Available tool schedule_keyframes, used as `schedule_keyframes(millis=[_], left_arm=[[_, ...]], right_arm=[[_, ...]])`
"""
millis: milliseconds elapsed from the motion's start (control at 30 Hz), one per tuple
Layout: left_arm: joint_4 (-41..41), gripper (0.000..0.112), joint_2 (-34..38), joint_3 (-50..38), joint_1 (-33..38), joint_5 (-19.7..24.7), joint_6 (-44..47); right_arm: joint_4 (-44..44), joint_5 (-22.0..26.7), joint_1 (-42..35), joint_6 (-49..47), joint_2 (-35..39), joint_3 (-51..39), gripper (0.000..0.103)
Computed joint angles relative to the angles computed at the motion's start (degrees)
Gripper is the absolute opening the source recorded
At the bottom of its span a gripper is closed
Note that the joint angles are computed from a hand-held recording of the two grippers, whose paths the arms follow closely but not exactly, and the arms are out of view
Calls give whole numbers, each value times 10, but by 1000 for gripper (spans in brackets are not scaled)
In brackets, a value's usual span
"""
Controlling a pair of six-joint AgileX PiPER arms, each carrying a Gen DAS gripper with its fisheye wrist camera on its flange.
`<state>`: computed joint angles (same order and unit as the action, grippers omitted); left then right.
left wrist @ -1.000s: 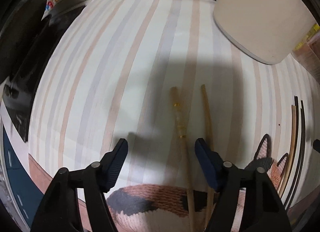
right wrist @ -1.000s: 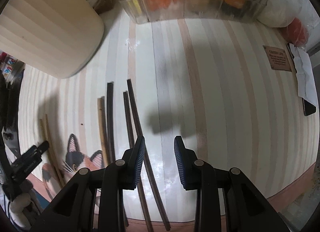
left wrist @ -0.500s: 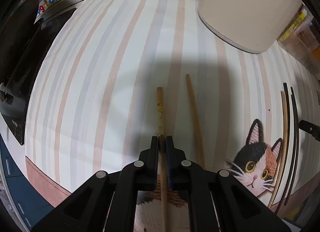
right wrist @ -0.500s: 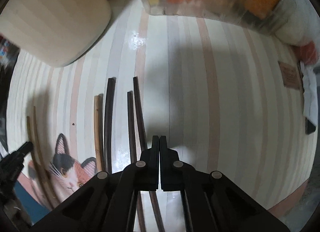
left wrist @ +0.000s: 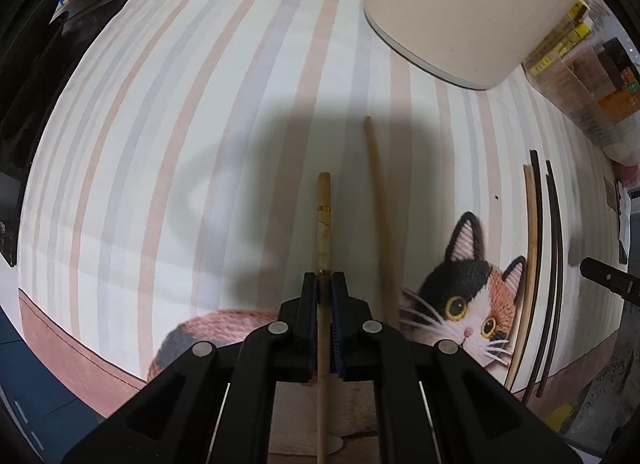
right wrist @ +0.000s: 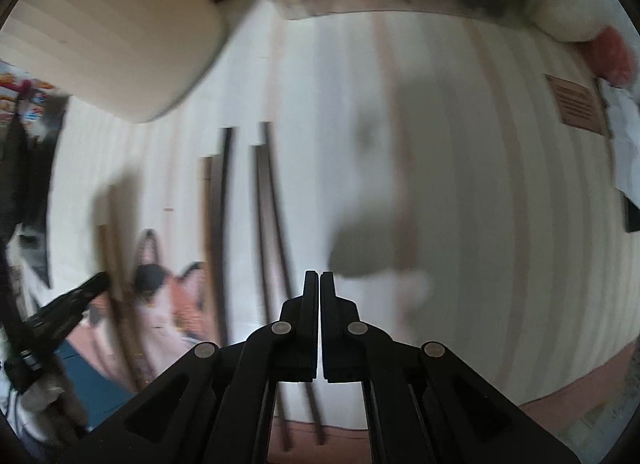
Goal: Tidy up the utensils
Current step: 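Close the left tool on a light wooden chopstick while the right tool grasps a dark brown chopstick, then lift both held chopsticks up toward the beige holder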
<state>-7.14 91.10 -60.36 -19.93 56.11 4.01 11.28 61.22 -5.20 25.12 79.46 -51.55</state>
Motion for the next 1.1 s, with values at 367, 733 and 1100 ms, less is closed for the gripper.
schedule_keyframes(millis=[367, 733, 1100], left_arm=[[-59, 8, 36, -63, 107, 63, 80], [-44, 11, 48, -61, 102, 63, 88], [-5, 4, 44, -46, 41, -5, 83]], right_arm=[[-26, -18, 83, 31, 82, -34, 8], [-60, 1, 106, 113, 44, 4, 5], [-3, 0, 32, 74, 45, 18, 6]])
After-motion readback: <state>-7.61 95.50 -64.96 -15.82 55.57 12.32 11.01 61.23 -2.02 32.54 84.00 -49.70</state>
